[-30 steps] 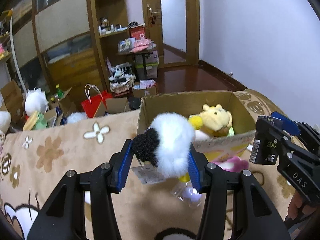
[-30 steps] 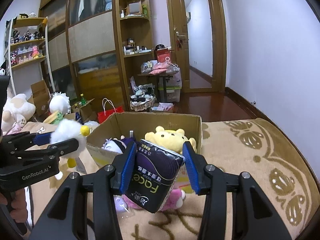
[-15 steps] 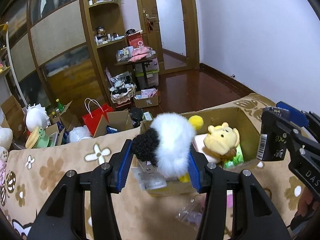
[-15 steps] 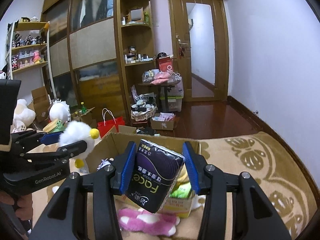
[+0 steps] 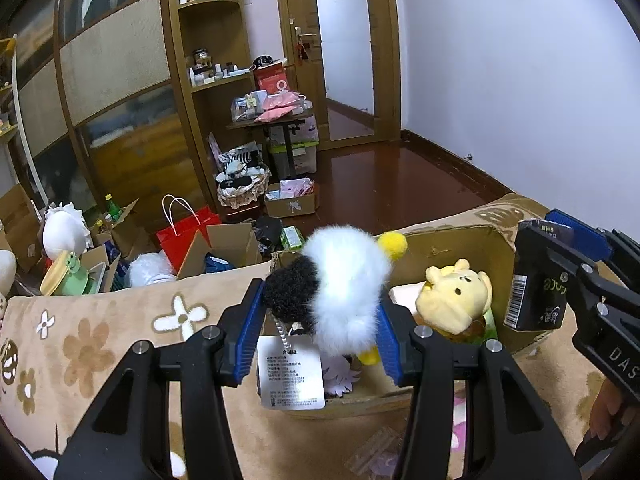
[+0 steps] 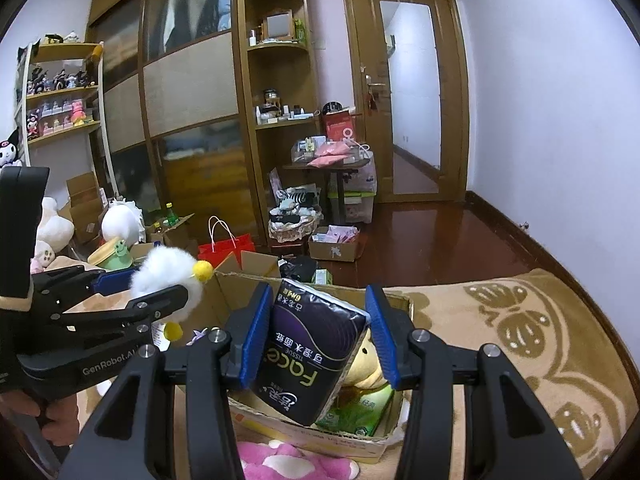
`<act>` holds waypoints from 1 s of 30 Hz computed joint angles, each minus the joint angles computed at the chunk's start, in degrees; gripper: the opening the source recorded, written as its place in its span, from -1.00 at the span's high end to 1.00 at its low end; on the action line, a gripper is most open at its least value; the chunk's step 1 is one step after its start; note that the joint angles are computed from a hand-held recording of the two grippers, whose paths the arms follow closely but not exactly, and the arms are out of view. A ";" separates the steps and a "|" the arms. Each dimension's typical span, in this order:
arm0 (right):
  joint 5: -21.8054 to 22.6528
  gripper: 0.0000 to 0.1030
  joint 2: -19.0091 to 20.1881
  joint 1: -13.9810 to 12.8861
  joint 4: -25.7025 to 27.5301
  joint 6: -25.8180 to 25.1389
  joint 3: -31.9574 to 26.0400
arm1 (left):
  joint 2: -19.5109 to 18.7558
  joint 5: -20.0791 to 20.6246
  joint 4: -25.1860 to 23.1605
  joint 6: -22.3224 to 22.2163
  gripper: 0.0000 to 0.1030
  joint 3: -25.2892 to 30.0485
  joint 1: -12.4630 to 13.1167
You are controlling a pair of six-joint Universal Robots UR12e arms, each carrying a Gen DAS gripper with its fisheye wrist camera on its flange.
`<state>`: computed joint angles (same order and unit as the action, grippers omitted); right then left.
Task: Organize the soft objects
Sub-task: 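Lift the pompom keychain and tissue pack and carry both over the box, then open both tools to drop the keychain and tissue pack into the box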
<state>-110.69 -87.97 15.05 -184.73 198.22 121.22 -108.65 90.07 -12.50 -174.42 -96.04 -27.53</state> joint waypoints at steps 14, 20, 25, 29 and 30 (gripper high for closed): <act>2.29 0.02 1.69 -1.58 -0.73 2.17 0.74 | -2.42 -1.11 -4.06 0.88 0.04 1.53 -0.06; 2.78 0.02 2.33 -1.67 -1.22 2.24 0.93 | -2.81 -1.42 -5.89 0.68 0.03 1.76 0.07; 2.68 0.02 2.53 -1.63 -1.34 2.22 0.94 | -3.00 -1.45 -6.75 1.13 0.02 1.92 0.04; 3.23 0.01 2.54 -1.71 -1.24 2.71 1.04 | -2.94 -1.40 -7.17 1.51 -0.01 1.85 0.01; 3.49 0.01 2.59 -1.73 -1.33 2.86 1.11 | -2.96 -1.44 -7.34 1.63 -0.01 1.87 0.02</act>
<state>-107.19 -85.37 13.32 -186.06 201.08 122.33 -111.60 88.63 -19.84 -172.80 -94.17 -27.50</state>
